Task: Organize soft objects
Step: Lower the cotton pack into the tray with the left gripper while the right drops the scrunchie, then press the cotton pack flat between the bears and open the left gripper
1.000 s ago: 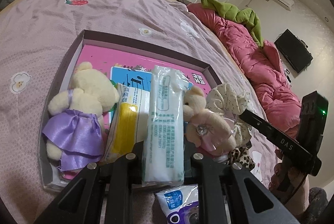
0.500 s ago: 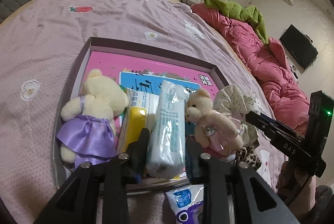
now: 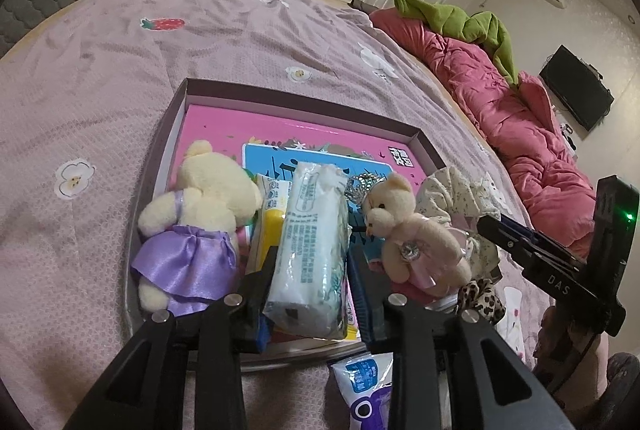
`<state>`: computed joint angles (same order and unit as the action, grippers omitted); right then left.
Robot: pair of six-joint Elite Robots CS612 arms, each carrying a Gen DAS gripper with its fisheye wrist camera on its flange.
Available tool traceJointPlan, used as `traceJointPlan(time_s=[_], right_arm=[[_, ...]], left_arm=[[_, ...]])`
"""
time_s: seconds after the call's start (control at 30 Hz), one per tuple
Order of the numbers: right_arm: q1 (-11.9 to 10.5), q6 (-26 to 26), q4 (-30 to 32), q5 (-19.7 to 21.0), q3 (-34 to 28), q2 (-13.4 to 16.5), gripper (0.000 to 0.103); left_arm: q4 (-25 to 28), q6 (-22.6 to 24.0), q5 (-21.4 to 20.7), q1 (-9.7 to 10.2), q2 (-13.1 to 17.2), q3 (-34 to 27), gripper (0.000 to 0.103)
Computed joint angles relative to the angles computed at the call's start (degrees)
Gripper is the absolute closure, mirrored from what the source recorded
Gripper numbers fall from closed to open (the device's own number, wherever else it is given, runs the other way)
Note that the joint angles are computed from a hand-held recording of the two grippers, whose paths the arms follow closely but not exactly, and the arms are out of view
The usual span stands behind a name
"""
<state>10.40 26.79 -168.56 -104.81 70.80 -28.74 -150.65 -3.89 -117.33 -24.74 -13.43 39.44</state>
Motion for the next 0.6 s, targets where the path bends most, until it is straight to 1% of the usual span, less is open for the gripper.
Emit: traceJointPlan(time_s=[0.1, 0.17, 0.23, 0.3, 0.47, 0.6], right_arm=[[0.1, -0.4, 1.0, -1.2, -0.2, 0.0, 0.054], [0.1, -0.4, 1.1, -1.4, -0.1, 0.0, 0.054], [0.1, -0.4, 1.1, -1.7, 0.0, -0.1, 0.053], [0.0, -0.3, 1.0, -2.0, 0.2, -0.1, 0.052], [0.0, -0.1, 0.8, -1.7, 0.4, -0.2, 0.051], [-0.1, -0.3, 0.6, -1.4, 0.5, -0.3, 0.051]], left_arm=[[-0.3, -0.3, 0.3, 0.01, -0.1, 0.2, 0.070], [-0.6, -0.4, 0.4, 0.04, -0.2, 0.3, 0.069], [-1.3, -0.3, 0.6, 0.03, -0.4, 0.8, 0.059], [-1.7, -0.1, 0.8, 0.00, -0.6, 1.1, 0.056], [-2.1, 0.5, 2.0, -0.14, -0.8, 1.5, 0.056], [-3.2, 0.0, 2.6, -0.09, -1.0, 1.8, 0.056]])
